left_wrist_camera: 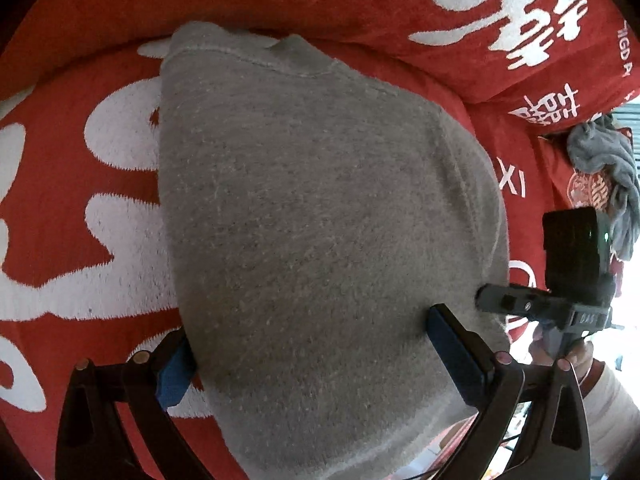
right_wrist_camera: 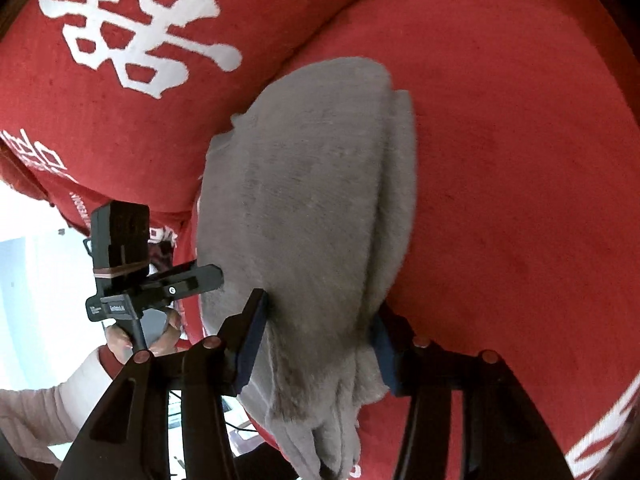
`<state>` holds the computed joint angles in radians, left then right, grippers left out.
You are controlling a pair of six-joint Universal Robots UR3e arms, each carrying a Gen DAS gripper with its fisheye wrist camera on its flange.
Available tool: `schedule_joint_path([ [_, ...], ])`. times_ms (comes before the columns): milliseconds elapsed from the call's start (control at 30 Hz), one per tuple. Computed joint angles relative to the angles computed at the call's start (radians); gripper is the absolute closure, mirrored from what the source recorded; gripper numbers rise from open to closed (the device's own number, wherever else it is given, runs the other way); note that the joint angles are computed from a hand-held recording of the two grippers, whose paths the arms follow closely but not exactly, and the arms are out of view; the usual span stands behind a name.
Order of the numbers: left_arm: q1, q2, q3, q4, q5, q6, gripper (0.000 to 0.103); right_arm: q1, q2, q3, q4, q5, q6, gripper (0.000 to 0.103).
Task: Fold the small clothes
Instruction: 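Grasp the sweater edge with both grippers and lift it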
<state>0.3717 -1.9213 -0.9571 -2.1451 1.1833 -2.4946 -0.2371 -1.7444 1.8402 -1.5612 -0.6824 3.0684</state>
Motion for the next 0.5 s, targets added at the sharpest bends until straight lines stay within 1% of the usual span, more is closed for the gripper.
schedule_joint_path([
  [67,-0.003,0.029,-0.052,0.047,-0.002,0.006,0.000,0.002,0.006,0.025,-0.040,0.018,0.023,0.046],
  [133,-0.014,0.066,-0.105,0.102,-0.003,-0.014,0.001,-0.002,-0.008,0.056,-0.069,0.032,0.057,0.047],
  [167,-0.030,0.085,-0.136,0.140,-0.004,-0.038,0.007,0.007,-0.009,0.057,-0.089,0.021,0.088,0.049],
  [200,-0.030,0.116,-0.172,0.175,-0.006,-0.048,0.011,0.017,-0.011,0.054,-0.097,0.012,0.110,0.056],
  [233,-0.019,0.136,-0.190,0.182,-0.017,-0.043,0.019,0.028,-0.009,0.051,-0.100,0.006,0.137,0.062],
  [267,-0.008,0.145,-0.194,0.183,-0.028,-0.036,0.031,0.039,-0.004,0.055,-0.125,0.010,0.165,0.064],
  [300,0.008,0.158,-0.194,0.169,-0.044,-0.016,0.037,0.053,-0.005,0.064,-0.164,0.017,0.205,0.067],
  [333,0.018,0.159,-0.182,0.151,-0.053,0.004,0.049,0.053,-0.012,0.066,-0.173,0.022,0.220,0.068],
  [367,0.031,0.157,-0.164,0.126,-0.061,0.031,0.055,0.068,-0.009,0.066,-0.209,0.027,0.262,0.068],
  [433,0.060,0.133,-0.097,0.036,-0.083,0.092,0.058,0.075,-0.024,0.078,-0.247,0.051,0.313,0.068],
  [500,0.082,0.117,-0.043,-0.034,-0.096,0.133,0.058,0.081,-0.051,0.088,-0.267,0.079,0.353,0.069],
])
